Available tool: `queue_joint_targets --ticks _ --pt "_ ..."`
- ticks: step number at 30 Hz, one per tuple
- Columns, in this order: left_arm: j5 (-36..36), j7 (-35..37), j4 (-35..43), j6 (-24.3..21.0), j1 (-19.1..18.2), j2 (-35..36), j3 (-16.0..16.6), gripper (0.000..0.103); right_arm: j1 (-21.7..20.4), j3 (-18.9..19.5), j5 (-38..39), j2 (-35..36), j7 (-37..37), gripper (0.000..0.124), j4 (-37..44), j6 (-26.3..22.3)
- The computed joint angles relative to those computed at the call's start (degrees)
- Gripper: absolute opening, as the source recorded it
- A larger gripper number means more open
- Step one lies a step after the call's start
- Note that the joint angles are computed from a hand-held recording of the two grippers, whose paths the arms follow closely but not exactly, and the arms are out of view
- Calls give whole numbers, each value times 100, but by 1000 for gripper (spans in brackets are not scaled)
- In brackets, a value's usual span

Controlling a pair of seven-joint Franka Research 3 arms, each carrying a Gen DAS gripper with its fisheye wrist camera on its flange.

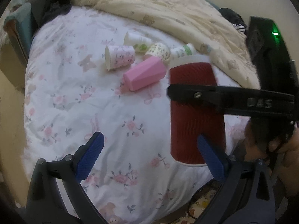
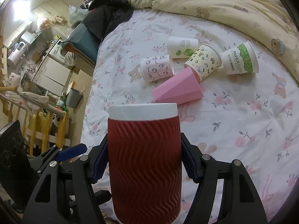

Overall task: Flip cup upside down
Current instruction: 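Rotate the right tool to turn the red cup over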

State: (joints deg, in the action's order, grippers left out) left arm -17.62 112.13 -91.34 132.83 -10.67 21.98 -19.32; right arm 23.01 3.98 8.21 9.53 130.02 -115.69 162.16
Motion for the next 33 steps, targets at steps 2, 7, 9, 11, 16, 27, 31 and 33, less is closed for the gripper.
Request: queue_joint_targets --ticks 2,7,9,11,16,27,31,33 --pt "239 -243 44 -3 -91 58 109 99 7 -8 -40 -31 -9 71 -26 50" --pt "546 -716 196 -77 -110 207 209 99 30 21 -126 -88 -152 71 -34 115" --pt "580 -805 240 -149 -79 248 196 99 86 -18 -329 -84 -91 70 10 45" --pt "630 -812 231 -172 -68 250 174 99 147 -71 -595 -60 37 70 76 -72" --pt "816 -873 159 9 -104 203 185 99 152 -83 -768 -39 138 70 129 -153" --pt "2183 -2668 8 506 -266 83 740 99 179 -340 -1783 100 716 70 458 -549" --pt "2484 -3013 104 541 -225 143 765 99 74 -274 -1712 477 434 70 919 -806" --pt "2428 -3067 190 446 -153 197 714 99 138 -299 -1755 786 273 70 1293 -1055"
